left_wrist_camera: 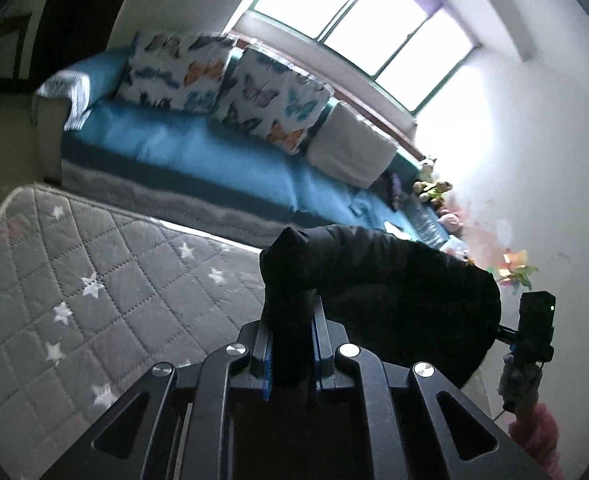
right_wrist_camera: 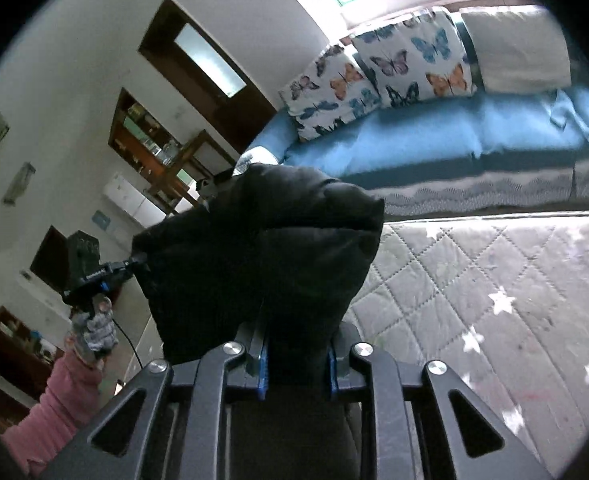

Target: Fold large clothes

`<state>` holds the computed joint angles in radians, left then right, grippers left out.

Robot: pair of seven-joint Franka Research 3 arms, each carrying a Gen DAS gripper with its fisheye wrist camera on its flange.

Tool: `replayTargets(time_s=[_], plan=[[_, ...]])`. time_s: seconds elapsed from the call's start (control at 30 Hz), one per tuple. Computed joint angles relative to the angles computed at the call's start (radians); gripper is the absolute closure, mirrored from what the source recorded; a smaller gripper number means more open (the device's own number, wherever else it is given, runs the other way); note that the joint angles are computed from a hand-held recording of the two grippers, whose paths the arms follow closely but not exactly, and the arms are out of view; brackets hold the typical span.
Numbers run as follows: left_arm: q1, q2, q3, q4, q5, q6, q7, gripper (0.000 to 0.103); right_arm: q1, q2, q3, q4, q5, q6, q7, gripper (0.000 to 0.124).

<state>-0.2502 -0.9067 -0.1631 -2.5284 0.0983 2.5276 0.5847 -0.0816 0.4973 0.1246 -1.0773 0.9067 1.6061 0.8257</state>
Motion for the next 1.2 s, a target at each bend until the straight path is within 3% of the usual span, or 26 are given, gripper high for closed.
replayTargets(time_s=[0.13,0.37,0.6,0.9,1.13,1.2], plan=[[-0.033,-0.116,-0.063,0.051,0.006,-0.134,-0.029,0.089,-0.024,-0.173,-0.027,-0.19,0.02,0.008,-0.108,0.101],[-0.112,-0.251,-0.241,0.18,0.026,-0.402,-0.143,0.089,0.004,-0.401,-0.128,-0.435,0.023,0.01,-0.247,0.101],[-0.201,-0.264,-0.407,0.314,0.015,-0.63,-0.276,0.089,0.037,-0.599,-0.209,-0.658,-0.027,0.027,-0.364,0.101],[-0.301,-0.247,-0.614,0.395,-0.034,-0.782,-0.513,0.089,0.043,-0.781,-0.288,-0.892,-0.092,0.041,-0.465,0.101],[-0.387,-0.222,-0.766,0.354,-0.095,-0.784,-0.77,0.089,0.034,-0.887,-0.316,-1.069,-0.156,0.078,-0.582,0.1],[-0.41,-0.219,-0.806,0.331,-0.113,-0.759,-0.86,0.089,0.03,-0.939,-0.31,-1.139,-0.184,0.128,-0.619,0.1]])
